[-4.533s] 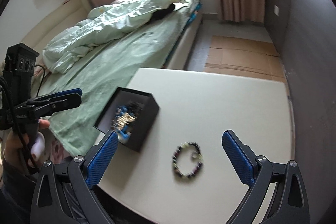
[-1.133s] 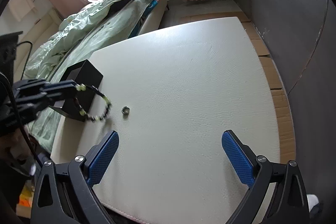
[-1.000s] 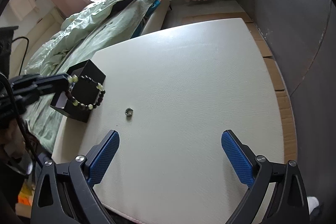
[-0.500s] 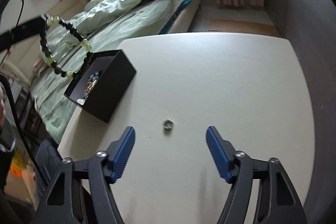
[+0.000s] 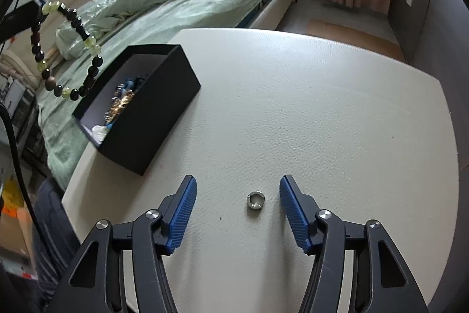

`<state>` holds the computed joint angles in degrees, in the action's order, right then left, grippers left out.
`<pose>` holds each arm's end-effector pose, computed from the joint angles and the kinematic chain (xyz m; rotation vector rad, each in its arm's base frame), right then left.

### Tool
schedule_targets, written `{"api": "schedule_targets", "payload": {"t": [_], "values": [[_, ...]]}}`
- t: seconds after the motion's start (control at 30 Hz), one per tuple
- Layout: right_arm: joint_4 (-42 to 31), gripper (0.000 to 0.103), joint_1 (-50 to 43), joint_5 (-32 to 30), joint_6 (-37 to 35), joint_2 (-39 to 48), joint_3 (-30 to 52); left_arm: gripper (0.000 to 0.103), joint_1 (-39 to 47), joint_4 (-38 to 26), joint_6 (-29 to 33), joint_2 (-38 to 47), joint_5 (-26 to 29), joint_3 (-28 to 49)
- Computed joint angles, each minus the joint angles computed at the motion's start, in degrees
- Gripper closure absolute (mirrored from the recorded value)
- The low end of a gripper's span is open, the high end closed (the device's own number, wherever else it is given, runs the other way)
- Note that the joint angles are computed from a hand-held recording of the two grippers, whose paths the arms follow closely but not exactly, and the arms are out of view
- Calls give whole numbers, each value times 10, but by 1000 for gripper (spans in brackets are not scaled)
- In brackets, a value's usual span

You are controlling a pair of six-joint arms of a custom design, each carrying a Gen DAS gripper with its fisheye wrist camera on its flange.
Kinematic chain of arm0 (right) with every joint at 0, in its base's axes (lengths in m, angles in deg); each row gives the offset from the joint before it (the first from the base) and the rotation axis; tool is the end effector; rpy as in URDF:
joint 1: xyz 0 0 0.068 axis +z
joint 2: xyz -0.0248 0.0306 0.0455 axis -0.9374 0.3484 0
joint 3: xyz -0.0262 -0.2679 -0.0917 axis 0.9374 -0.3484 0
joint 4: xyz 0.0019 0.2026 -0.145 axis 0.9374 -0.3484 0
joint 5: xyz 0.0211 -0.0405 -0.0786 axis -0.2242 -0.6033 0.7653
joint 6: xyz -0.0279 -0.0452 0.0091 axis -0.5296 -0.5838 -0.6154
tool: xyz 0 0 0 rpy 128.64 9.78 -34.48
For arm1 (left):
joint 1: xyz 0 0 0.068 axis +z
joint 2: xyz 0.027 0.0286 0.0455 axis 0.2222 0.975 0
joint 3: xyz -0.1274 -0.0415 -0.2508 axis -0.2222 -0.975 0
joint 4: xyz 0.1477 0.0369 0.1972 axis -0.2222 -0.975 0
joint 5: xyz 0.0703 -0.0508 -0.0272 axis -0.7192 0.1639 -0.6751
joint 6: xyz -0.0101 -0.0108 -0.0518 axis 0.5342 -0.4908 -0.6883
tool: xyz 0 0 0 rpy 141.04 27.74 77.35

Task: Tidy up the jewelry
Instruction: 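Lift the bracelet and lower it into the black box with the left tool, then grasp the small silver ring with the right tool, then drop the silver ring into the black box and open the right tool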

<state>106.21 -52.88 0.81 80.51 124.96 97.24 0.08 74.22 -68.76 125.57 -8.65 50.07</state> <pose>0.2336 0.0806 0.0673 -0.6597 2.5530 0.4253 0.1733 -0.0471 0.1891 0.4261 2.3870 -0.3420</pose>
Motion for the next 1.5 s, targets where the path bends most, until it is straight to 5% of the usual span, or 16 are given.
{"api": "schedule_targets", "payload": {"t": [0.57, 0.93, 1.03, 1.1, 1.5], "values": [[-33, 88, 24, 88, -61, -28, -10, 96, 85, 136, -2, 110, 75, -71], [-87, 90, 58, 108, -33, -95, -5, 94, 181, 102, 24, 160, 145, -47], [-106, 90, 75, 110, -14, -124, 5, 77, 208, 86, 37, 134, 158, -54], [-122, 90, 87, 106, -2, -146, 12, 51, 228, 76, 45, 110, 166, -61], [-169, 90, 164, 91, 48, -142, 104, 43, 344, 5, 115, 52, 216, -62]]}}
